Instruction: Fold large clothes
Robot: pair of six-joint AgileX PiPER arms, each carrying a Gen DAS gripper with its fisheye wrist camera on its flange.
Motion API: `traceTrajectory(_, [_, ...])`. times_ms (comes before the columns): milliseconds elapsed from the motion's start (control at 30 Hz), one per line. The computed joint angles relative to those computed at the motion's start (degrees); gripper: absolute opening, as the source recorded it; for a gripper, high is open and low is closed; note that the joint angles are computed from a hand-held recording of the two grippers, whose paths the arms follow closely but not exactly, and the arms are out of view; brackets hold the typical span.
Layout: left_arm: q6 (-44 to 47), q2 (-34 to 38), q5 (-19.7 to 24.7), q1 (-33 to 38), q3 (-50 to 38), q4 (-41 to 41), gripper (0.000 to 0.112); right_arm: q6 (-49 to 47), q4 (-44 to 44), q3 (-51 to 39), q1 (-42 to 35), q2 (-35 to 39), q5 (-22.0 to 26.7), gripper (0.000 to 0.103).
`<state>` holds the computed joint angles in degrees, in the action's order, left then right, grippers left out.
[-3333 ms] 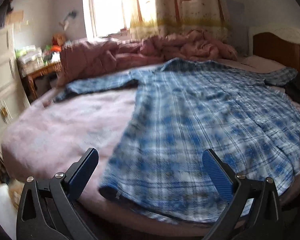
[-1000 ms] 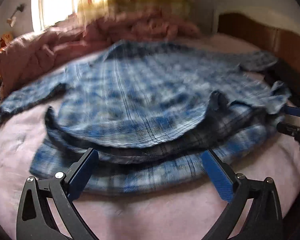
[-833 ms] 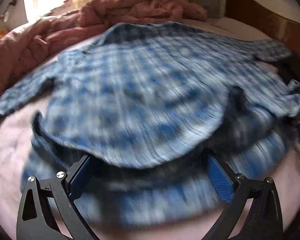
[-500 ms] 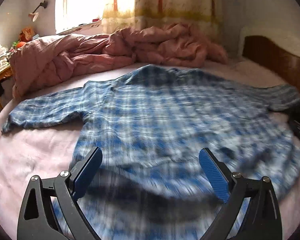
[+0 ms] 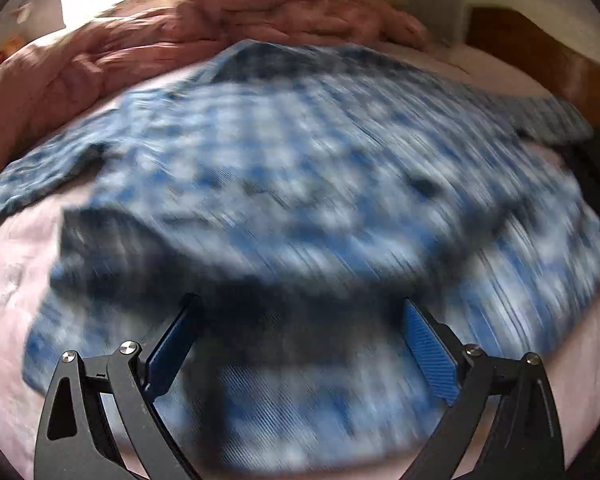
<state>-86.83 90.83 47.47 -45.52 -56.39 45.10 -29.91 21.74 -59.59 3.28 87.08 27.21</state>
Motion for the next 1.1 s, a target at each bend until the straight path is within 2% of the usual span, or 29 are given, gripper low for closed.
traceTrajectory(167, [-8.23, -1.48, 4.77, 7.23, 3.12, 7.53, 0.095, 2.37, -1.58, 0.12, -1.27, 1.81, -2.91, 0.102])
traceTrajectory(200, [-8.96, -2.84, 4.51, 9.06, 4.84, 7.11, 0.094, 3.28, -2.32, 0.22, -1.46, 1.91, -3.60, 0.102])
traceTrajectory(300, [-11.09, -11.57, -1.29, 14.67, 13.06, 6.76, 0.093, 1.06, 0.04, -0.55, -3.60, 2.57, -3.07, 0.102])
traceTrajectory(433, [-9.07, -20.82, 0.20, 16.48, 19.05, 5.28, 0.092, -2.02, 4.80, -1.98, -6.02, 2.99, -1.31, 0.102])
traceTrajectory(533, [-3.38, -25.64, -2.10, 19.04, 21.60, -1.11, 0.070, -1.19, 4.78, -2.80, -6.85, 3.37, -0.42, 0.102])
traceTrajectory(600, [-0.80, -25.54, -2.69, 19.64, 22.01, -3.60, 0.069, 5.54, 0.21, -2.86, -6.85, 3.92, -1.70, 0.099])
traceTrajectory(733, [4.60, -21.77, -6.02, 21.82, 21.50, -7.75, 0.051, -1.00, 8.41, -6.21, -9.99, 7.33, 5.15, 0.074])
traceTrajectory(800, [0.79, -20.26, -2.61, 19.06, 20.72, -4.59, 0.044, -2.49, 9.36, -7.41, -10.10, 8.89, 7.80, 0.057])
traceTrajectory(833, [-0.45, -19.99, -1.32, 17.77, 20.54, -3.49, 0.033, -1.88, 8.24, -7.31, -9.58, 9.09, 7.80, 0.041])
traceTrajectory(867, [-0.75, -20.06, -1.17, 17.30, 20.61, -2.92, 0.017, -0.84, 6.37, -6.86, -8.63, 8.91, 7.23, 0.032])
traceTrajectory(900, [-1.59, -20.44, -0.65, 16.38, 20.78, -2.32, 0.011, -0.94, 5.74, -5.99, -7.85, 8.35, 6.30, 0.027])
traceTrajectory(933, [-2.93, -21.49, -0.45, 15.52, 21.34, -1.60, 0.007, -1.64, 6.02, -4.94, -7.25, 7.61, 5.32, 0.012])
traceTrajectory(967, [-4.66, -22.51, 0.20, 14.74, 21.77, -0.62, 0.006, -2.89, 6.96, -3.44, -6.67, 6.41, 3.64, 0.007])
traceTrajectory(1067, [-10.02, -27.04, 5.17, 11.96, 21.87, 0.86, 0.005, -10.39, 15.13, 0.83, -7.06, 2.05, -1.41, 0.006])
traceTrajectory(1100, [-12.57, -28.50, 8.46, 10.28, 21.57, 1.92, 0.002, -12.52, 17.65, 2.18, -7.13, 0.14, -3.26, 0.006])
